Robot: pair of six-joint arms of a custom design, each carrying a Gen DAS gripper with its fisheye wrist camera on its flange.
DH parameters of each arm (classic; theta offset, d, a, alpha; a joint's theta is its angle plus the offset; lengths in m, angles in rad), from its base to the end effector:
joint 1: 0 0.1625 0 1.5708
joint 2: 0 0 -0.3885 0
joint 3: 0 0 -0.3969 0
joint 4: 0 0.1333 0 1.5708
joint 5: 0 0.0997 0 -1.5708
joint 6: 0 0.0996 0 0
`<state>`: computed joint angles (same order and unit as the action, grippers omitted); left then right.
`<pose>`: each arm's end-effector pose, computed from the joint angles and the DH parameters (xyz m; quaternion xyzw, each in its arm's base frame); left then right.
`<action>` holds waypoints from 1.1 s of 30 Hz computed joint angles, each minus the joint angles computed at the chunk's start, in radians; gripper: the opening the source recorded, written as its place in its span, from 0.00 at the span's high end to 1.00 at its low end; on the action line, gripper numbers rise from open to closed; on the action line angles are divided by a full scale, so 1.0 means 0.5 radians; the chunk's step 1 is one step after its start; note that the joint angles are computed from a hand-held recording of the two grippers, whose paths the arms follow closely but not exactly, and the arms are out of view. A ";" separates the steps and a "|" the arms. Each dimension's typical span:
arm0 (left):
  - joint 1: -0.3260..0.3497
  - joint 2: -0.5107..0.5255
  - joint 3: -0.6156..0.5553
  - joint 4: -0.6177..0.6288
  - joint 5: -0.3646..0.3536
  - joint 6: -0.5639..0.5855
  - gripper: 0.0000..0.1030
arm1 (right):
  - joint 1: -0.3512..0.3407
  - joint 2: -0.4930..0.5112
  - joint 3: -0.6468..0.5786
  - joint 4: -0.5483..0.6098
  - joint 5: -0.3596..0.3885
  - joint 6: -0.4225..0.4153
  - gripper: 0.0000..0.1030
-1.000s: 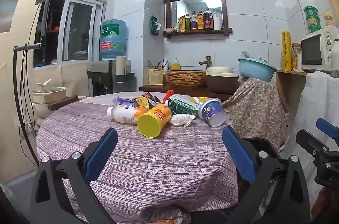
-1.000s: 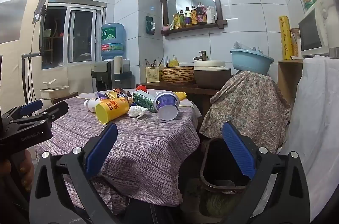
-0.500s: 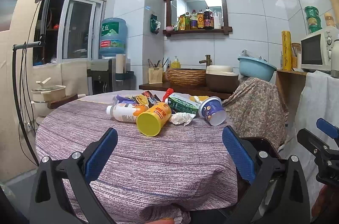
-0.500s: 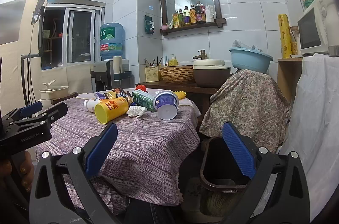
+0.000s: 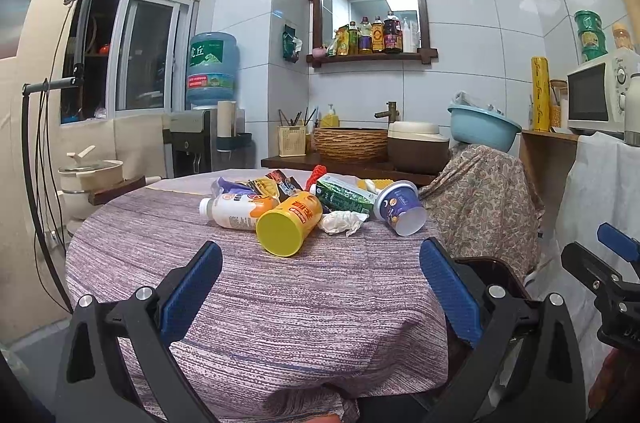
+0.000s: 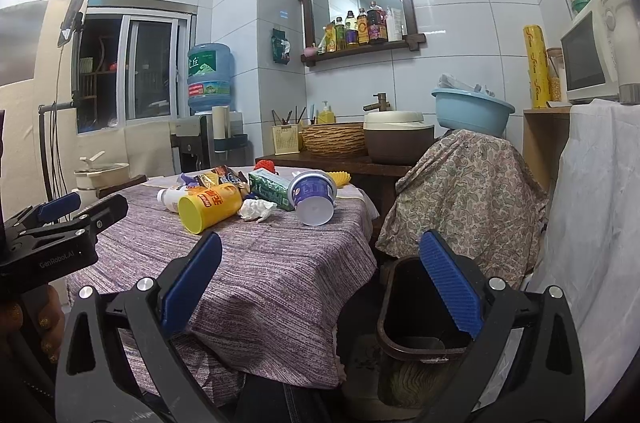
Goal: Collect trash
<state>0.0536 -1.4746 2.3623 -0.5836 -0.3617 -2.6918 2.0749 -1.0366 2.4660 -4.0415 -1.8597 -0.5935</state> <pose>-0.2119 -0.2381 0.1568 0.1116 0.6592 -0.6270 0.3998 0.2786 -0.2877 0.1418 0.3867 -0.7698 0.4862 0.1467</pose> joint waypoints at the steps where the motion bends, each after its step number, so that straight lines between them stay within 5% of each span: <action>1: 0.000 0.000 0.000 0.000 0.000 0.000 0.05 | 0.001 -0.001 0.000 0.002 -0.001 0.002 0.05; 33: 0.006 -0.024 0.031 -0.091 0.005 0.067 0.05 | 0.001 0.007 0.001 0.027 -0.014 0.004 0.05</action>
<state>0.0566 -1.4865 2.3780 -0.6293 -0.3592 -2.6583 2.0755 -1.0330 2.4666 -4.0282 -1.8665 -0.5915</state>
